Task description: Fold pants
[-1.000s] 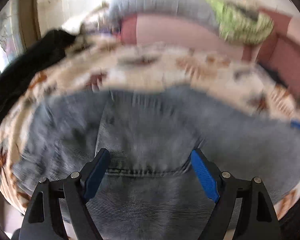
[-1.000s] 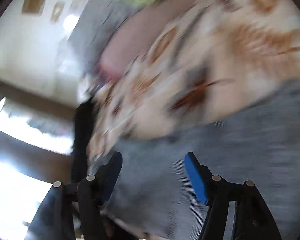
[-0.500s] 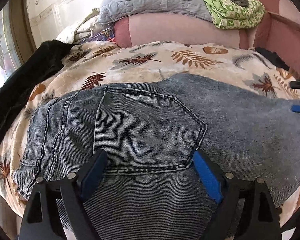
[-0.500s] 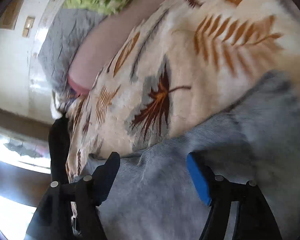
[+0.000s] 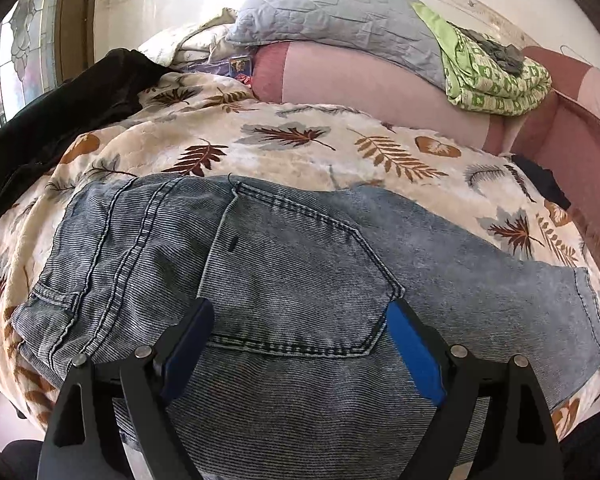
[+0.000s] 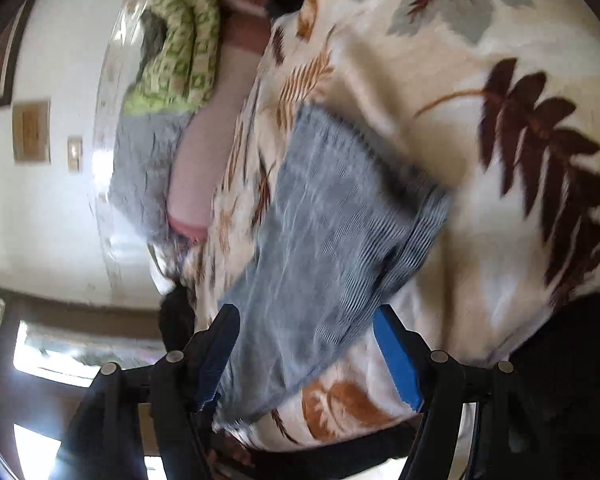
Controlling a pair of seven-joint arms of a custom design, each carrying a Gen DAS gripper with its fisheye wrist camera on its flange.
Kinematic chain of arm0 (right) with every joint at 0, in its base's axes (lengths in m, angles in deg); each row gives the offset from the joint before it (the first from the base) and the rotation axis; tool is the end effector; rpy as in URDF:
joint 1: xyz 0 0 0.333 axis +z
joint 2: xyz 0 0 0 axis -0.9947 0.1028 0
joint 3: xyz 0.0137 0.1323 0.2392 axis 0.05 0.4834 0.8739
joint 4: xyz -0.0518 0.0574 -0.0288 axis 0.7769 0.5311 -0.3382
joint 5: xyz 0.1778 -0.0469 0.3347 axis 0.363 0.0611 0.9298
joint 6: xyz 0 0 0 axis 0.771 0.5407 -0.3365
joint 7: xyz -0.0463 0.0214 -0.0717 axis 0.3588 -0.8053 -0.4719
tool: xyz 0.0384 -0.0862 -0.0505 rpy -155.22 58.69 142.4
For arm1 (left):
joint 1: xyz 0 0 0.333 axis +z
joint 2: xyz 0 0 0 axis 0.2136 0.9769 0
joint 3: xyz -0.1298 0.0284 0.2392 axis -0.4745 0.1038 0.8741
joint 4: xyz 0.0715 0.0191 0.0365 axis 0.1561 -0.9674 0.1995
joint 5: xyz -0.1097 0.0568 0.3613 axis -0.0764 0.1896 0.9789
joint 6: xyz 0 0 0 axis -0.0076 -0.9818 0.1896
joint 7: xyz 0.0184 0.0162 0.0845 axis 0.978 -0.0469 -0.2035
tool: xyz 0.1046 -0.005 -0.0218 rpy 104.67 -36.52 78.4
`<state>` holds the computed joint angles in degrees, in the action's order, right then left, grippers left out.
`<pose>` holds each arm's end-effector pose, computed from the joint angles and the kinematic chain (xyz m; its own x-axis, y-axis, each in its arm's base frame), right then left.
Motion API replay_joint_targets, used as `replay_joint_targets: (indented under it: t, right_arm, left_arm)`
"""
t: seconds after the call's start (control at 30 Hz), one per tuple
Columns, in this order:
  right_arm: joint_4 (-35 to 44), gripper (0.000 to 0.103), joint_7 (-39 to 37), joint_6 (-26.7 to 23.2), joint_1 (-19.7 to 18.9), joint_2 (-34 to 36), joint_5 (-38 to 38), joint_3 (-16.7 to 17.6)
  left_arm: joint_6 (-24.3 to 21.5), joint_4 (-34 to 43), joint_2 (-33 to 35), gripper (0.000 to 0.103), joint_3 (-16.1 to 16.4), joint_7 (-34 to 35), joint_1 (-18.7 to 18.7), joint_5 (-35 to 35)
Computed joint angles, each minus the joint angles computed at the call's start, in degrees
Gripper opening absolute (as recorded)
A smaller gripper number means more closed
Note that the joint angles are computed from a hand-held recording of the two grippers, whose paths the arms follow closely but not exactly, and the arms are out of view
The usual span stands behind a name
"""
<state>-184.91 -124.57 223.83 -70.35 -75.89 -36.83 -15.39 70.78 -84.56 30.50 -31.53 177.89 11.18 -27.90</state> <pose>0.2737 0.2838 0.4903 -0.5135 -0.1087 -0.8512 -0.0762 0.9938 -0.0809 0.5943 -0.0818 0.5116 -0.5421 -0.8341 0.1014 -0.6410 0.3325 -0.6918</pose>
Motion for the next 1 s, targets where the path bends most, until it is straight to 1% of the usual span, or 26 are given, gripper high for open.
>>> replay_joint_targets:
  t: [0.03,0.07,0.1,0.13,0.17,0.2,0.23,0.27,0.3,0.33,0.37,0.43,0.5,0.57,0.6,0.63,0.77,0.83,0.87,0.9,0.93,0.97,1.0]
  right_arm:
    - [-1.3,0.073,0.8,1.0,-0.5,-1.3,-0.6,-0.1]
    - [-2.5,0.073,0.2,0.5,0.7,-2.3,0.3,-1.3]
    - [-3.1,0.073,0.1,0.8,1.1,-1.8,1.3,-2.1]
    - [-3.4,0.073,1.5,1.9,-0.1,-2.1,1.2,-1.4]
    - [-3.5,0.072,1.7,1.7,-0.3,-2.5,1.3,-1.1]
    - [-2.5,0.072,-0.4,-0.8,1.0,-2.2,2.2,-1.9]
    - [-0.6,0.072,-2.6,-4.3,1.8,-0.9,3.1,-2.2]
    - [-0.2,0.072,-3.4,-5.4,2.3,-0.9,3.3,-2.5]
    - [-0.4,0.072,-3.4,-5.2,2.7,-1.1,3.6,-3.0]
    - [-1.2,0.072,-3.7,-3.2,2.6,-1.2,3.5,-3.6]
    - [-2.7,0.072,-3.8,-4.3,4.6,-3.3,4.6,-4.4]
    - [-4.4,0.072,-4.2,-4.6,6.2,-5.2,6.1,-4.8]
    - [-5.7,0.072,-4.3,-5.2,7.6,-7.1,7.2,-4.3]
    - [-6.0,0.072,-5.5,-4.8,7.7,-7.0,7.6,-4.8]
    - [-6.9,0.072,-5.2,-3.8,7.3,-7.4,7.8,-4.8]
    - [-7.4,0.072,-4.1,-2.8,6.2,-8.0,7.6,-4.2]
    - [-7.4,0.072,-4.9,-2.8,4.3,-8.5,7.2,-3.9]
    - [-5.2,0.057,-9.5,-7.6,5.5,-7.7,7.4,-4.7]
    - [-4.3,0.042,-11.0,-9.7,6.2,-7.2,7.9,-5.1]
    - [-4.4,0.039,-11.9,-9.5,6.7,-7.0,8.2,-5.8]
    - [-4.4,0.039,-12.8,-9.9,7.2,-6.6,8.8,-6.4]
    - [-4.3,0.034,-13.8,-10.7,7.7,-6.0,9.5,-7.0]
    - [-4.1,0.032,-15.0,-11.1,8.2,-5.4,10.0,-7.6]
  left_arm:
    - [-0.1,-0.2,-0.2,0.088,0.0,0.6,0.0,-0.2]
    - [-0.2,-0.6,-0.6,0.088,-0.1,0.8,-0.1,-0.2]
    - [-0.5,-0.6,-0.7,0.088,-0.1,0.9,-0.2,0.0]
    - [-1.3,-0.6,-1.0,0.088,0.0,0.8,-0.2,0.3]
    - [-2.2,-0.4,-1.4,0.088,0.0,0.2,-0.3,0.8]
    - [-3.5,-0.2,-1.8,0.088,0.0,-0.2,-0.4,0.7]
    - [-5.0,0.1,-2.3,0.088,0.1,-0.3,-0.4,0.1]
    - [-6.5,0.4,-2.8,0.088,0.2,-0.4,-0.5,-0.5]
    - [-8.4,0.7,-3.4,0.088,0.2,-0.8,-0.8,-1.3]
    - [-9.6,0.9,-3.9,0.088,0.1,-1.1,-1.1,-1.8]
    - [-10.9,1.2,-4.2,0.088,-0.2,-1.5,-1.7,-2.1]
    - [-13.4,2.2,-3.9,0.088,-0.8,-2.9,-2.8,-1.4]
    - [-14.4,2.6,-3.8,0.088,-1.9,-4.5,-4.3,-0.1]
    - [-14.9,2.8,-3.5,0.088,-2.7,-5.2,-5.7,0.5]
    - [-15.2,2.8,-3.3,0.088,-3.0,-5.8,-6.3,1.2]
    - [-15.8,3.2,-2.7,0.088,-3.5,-6.5,-6.9,2.2]
    - [-18.1,5.7,0.0,0.088,-4.8,-11.0,-9.2,6.8]
    - [-18.5,6.6,0.7,0.088,-5.1,-13.3,-9.8,8.1]
    - [-18.1,6.3,0.6,0.088,-5.2,-13.5,-10.0,8.1]
    - [-16.8,5.9,0.3,0.088,-5.3,-13.8,-10.3,8.4]
    - [-15.2,5.4,0.2,0.088,-5.5,-14.8,-10.7,10.3]
    - [-12.8,4.7,0.4,0.088,-5.9,-17.7,-11.5,15.5]
    - [-12.2,5.3,1.8,0.088,-6.2,-22.0,-12.5,23.6]
